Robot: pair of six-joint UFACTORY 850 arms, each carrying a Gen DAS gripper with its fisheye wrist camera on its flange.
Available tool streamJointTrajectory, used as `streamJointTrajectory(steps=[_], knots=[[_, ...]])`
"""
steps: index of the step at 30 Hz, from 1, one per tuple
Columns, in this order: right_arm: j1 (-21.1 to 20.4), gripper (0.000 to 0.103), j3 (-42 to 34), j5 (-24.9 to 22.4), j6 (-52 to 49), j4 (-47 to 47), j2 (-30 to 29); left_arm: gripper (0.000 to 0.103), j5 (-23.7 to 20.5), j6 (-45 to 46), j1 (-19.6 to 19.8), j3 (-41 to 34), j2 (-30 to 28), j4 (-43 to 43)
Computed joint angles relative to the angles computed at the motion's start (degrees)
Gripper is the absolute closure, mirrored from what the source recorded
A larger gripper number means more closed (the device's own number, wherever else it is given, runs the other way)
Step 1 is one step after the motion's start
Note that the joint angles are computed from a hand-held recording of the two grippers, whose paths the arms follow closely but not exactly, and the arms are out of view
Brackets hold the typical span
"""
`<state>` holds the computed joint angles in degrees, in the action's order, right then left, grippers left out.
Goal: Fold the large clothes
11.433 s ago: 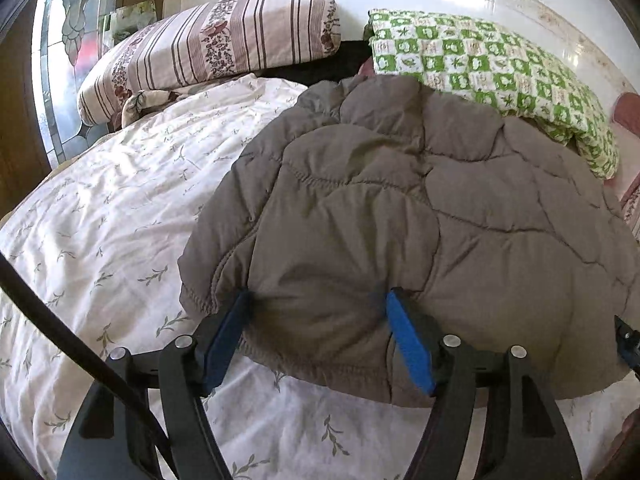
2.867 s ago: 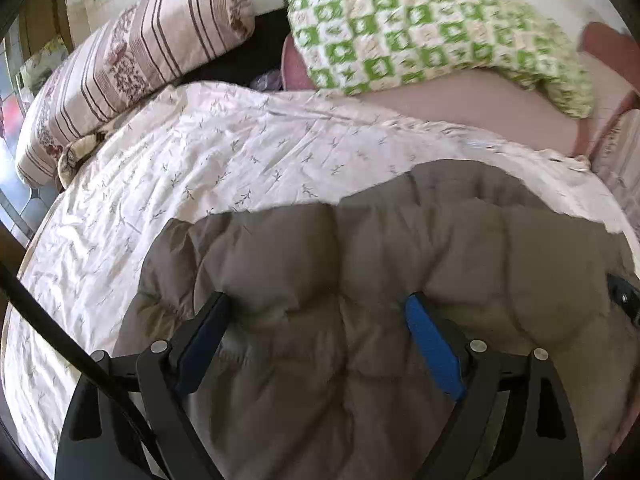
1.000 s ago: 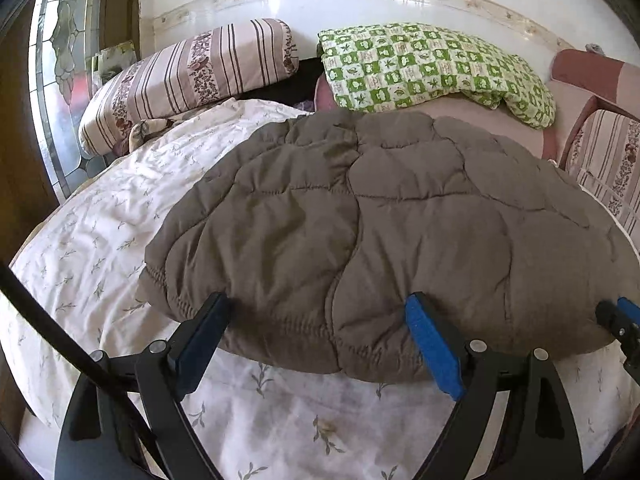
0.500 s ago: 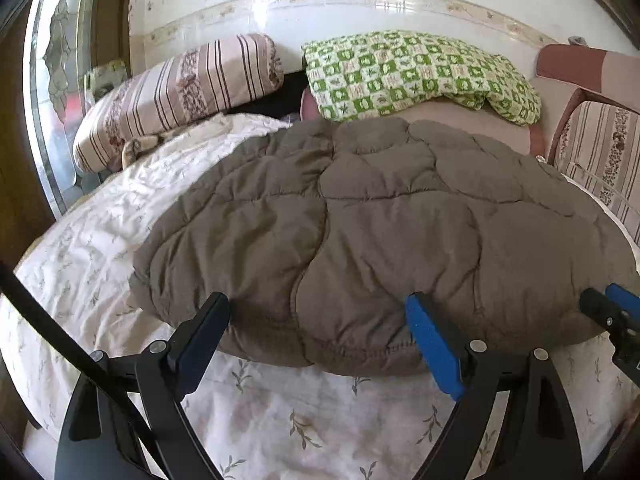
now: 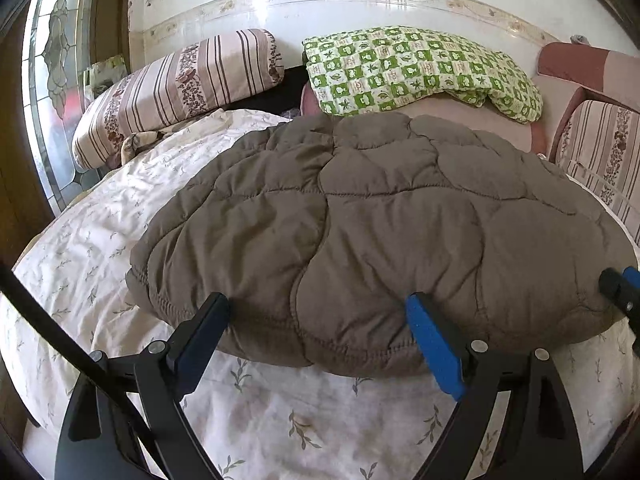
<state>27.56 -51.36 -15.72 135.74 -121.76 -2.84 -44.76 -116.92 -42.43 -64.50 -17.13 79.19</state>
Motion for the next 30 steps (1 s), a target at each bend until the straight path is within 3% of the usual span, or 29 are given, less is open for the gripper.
streamJointTrajectory(steps=[6,11,18,21,25,27,30], knots=[[-1.16,0.037,-2.16,4.03,-5.96,8.14,-2.10,0.013,0.36,-0.17,0.13,0.15,0.12,0.12],[-1.03,0.037,-2.38,3.92,-8.97,10.80,-2.48,0.013,0.19,-0.15,0.05,0.05,0.04,0.01],[-2.48,0.037,-0.42,0.94,-0.09,4.31,0.06,0.013,0.45,-0.77,0.14,0.40,0.35,0.69],[-4.18,0.037,0.75,0.98,-0.41,7.68,2.32,0.013,-0.28,-3.63,-0.19,1.55,1.34,2.39],[-2.64,0.035,2.23,-2.21,-15.84,22.60,7.68,0.013,-2.80,-3.53,-2.04,3.81,4.93,1.32],[-1.63,0.030,2.24,-2.76,-24.71,31.74,10.74,0.013,-1.26,-3.49,-2.95,5.70,8.70,0.34],[0.27,0.024,2.40,-2.73,-34.09,40.88,16.09,0.013,-4.81,-2.02,-6.30,7.29,14.09,-0.79]])
